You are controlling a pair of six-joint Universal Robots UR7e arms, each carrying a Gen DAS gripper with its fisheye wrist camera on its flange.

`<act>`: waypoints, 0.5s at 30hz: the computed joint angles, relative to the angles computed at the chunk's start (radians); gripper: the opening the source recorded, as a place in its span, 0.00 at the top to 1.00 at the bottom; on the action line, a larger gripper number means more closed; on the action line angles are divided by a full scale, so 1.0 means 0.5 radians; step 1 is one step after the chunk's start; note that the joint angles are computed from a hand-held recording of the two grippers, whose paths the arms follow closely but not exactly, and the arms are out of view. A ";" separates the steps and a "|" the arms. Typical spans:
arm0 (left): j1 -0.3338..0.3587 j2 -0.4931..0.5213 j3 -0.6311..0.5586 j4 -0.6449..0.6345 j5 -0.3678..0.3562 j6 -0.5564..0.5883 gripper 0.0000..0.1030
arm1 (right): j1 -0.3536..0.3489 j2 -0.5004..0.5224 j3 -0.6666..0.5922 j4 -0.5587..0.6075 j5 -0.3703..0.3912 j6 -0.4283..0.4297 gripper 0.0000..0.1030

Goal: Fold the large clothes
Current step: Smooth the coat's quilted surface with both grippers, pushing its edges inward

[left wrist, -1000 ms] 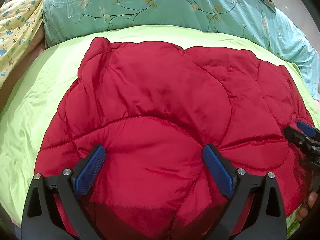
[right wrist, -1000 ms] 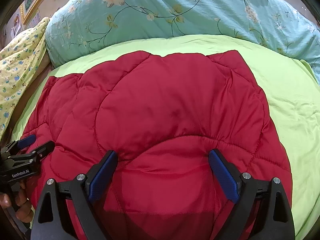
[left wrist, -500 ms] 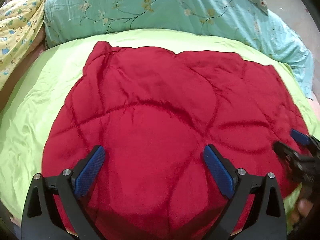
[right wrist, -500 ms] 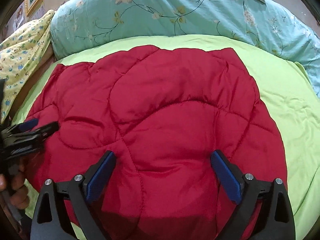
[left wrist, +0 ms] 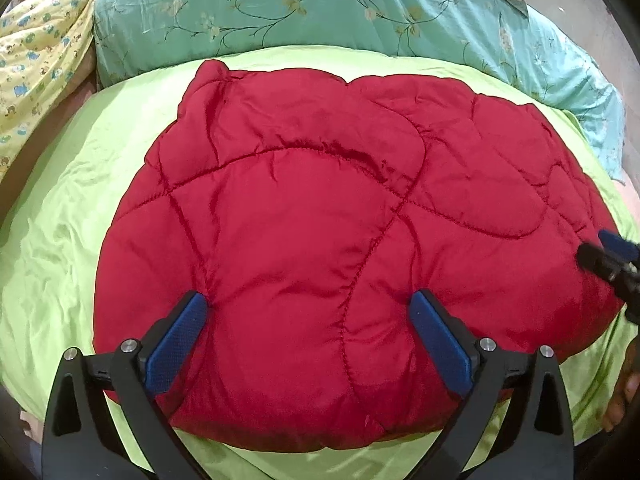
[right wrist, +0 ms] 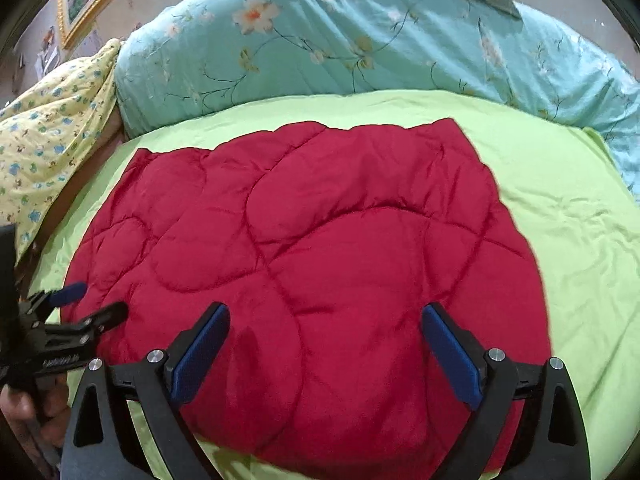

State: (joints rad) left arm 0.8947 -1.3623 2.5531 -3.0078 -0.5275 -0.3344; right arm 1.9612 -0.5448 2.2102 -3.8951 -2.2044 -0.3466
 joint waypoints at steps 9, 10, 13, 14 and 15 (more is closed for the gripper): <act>0.020 0.069 0.009 -0.128 0.019 0.079 0.00 | -0.095 0.083 -0.065 0.032 -0.021 -0.027 0.01; 0.017 0.079 0.013 -0.142 0.027 0.082 0.00 | -0.098 0.085 -0.063 0.024 -0.015 -0.033 0.01; 0.016 0.090 0.015 -0.159 0.034 0.089 0.00 | -0.099 0.092 -0.059 0.006 -0.015 -0.036 0.01; 0.018 0.092 0.016 -0.167 0.035 0.094 0.00 | -0.103 0.089 -0.057 0.004 -0.011 -0.040 0.01; 0.020 0.092 0.015 -0.169 0.033 0.099 0.00 | -0.107 0.088 -0.055 -0.001 -0.007 -0.046 0.01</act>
